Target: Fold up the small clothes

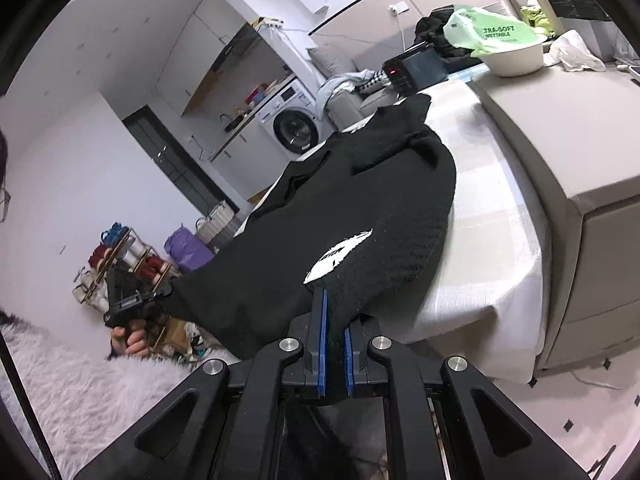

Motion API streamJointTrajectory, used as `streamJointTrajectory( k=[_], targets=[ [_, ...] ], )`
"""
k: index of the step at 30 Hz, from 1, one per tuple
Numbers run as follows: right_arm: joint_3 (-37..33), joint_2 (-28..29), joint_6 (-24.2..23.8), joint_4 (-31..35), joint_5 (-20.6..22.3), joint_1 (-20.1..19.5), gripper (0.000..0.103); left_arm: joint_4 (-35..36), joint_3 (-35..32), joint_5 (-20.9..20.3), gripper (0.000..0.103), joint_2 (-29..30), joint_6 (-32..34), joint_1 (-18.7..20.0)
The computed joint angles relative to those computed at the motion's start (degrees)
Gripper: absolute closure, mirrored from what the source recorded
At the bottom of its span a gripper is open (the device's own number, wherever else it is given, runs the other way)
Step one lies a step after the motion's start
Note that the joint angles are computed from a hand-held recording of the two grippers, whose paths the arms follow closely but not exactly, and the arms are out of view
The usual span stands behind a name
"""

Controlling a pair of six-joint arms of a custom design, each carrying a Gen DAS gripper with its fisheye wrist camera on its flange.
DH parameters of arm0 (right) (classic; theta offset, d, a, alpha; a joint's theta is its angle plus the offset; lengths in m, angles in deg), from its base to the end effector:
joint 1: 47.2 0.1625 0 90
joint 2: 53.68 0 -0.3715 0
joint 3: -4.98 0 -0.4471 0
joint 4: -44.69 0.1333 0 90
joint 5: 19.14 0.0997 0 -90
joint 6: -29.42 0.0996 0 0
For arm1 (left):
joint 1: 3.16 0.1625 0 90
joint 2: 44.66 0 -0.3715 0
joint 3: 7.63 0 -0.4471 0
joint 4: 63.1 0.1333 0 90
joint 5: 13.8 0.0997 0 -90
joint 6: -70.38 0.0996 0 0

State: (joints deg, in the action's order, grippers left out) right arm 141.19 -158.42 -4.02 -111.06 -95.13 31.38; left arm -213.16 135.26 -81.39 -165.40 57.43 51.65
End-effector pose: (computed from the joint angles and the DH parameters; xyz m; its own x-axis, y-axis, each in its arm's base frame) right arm 0.0704 -0.4464 0.2647 -0.9063 -0.3975 0.1435 -0.4024 0.7081 -0.5802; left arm -0.0672 -0.3925 0.3018 -0.9698 0.1882 -0.1554 0.2435 0.7049 -0.6662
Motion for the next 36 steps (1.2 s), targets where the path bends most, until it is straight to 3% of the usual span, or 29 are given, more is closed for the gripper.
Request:
streamJointTrajectory(
  k=[3,5,7,10,18,22,28,32,34,36],
  targets=[
    [-0.3,0.0,-1.0,1.5,-1.4,0.7,0.096,-2.7,-0.1,-1.8,0.100,0.4,0.0,1.6],
    [-0.2,-0.1,-0.9,1.0,-0.2,0.5,0.096,-4.8,-0.6,-2.8,0.100,0.9,0.6,2.2],
    [-1.0,1.3,0.2,-0.9,1.8,1.0,0.096,-6.4,-1.2,-2.7,0.100,1.6,1.9,2.1],
    [-3.1,4.8,2.5,-5.8,0.8,3.3,0.096,-10.3,-4.1,-2.7,0.100,5.6,3.6,2.6],
    [-14.9,19.8,11.9,-20.8,-3.4,11.7,0.096,-23.9,-15.2,-1.5,0.100,19.4,6.2,5.8],
    [-22.7,28.4,16.5,-28.1,-8.9,14.8,0.096,-29.3,-22.6,-1.9,0.100,27.4,8.2,8.2],
    [-35.2,39.0,21.7,-29.8,-14.4,15.8,0.096,-28.6,-36.2,-2.9,0.100,39.0,11.3,11.4],
    [-47.6,48.0,22.9,-27.7,-18.7,16.8,0.096,-24.1,-49.3,-2.9,0.100,49.1,11.6,13.9],
    [-53.4,52.1,23.6,-25.7,-21.3,17.0,0.096,-20.0,-56.5,0.6,0.100,54.6,11.0,14.7],
    [-60.7,56.7,25.6,-20.0,-26.4,17.5,0.084,-12.3,-64.1,5.7,0.094,59.8,8.9,15.4]
  ],
)
